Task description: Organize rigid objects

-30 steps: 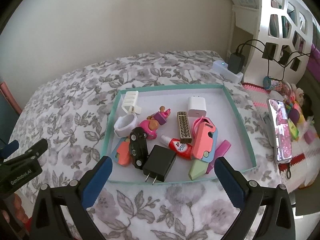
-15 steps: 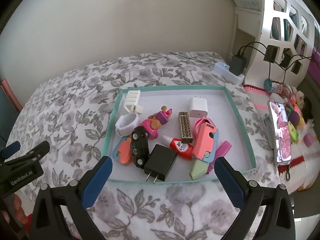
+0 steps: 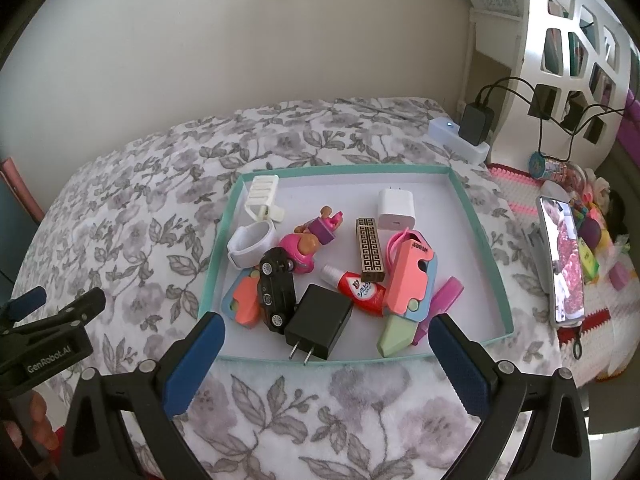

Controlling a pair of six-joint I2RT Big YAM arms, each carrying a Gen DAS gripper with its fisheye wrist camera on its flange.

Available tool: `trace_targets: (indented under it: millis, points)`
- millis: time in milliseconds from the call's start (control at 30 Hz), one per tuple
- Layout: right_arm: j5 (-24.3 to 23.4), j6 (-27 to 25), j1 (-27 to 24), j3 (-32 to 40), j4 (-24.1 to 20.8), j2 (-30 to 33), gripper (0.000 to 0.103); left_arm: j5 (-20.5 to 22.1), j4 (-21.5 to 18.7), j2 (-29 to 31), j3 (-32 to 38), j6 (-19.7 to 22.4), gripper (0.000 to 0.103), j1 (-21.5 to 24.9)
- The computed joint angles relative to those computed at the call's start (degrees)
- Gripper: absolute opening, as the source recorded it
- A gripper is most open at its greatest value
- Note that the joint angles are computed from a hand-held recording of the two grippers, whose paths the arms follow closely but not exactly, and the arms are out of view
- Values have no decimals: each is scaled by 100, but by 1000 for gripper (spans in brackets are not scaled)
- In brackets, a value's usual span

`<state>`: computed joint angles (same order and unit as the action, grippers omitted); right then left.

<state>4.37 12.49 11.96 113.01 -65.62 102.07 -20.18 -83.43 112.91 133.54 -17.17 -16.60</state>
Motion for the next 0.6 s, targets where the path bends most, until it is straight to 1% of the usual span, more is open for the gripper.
trace_targets:
  millis: [300, 433, 600]
  points:
    - [26, -43, 9, 53, -100, 59, 103, 99, -99, 56, 79, -9, 101, 28]
    - [-4, 34, -24, 34, -82, 45, 103, 6, -105, 71, 94, 10, 101, -5]
    - [17, -24, -16, 82, -140, 73, 103, -30, -90, 67, 91, -8, 101, -4]
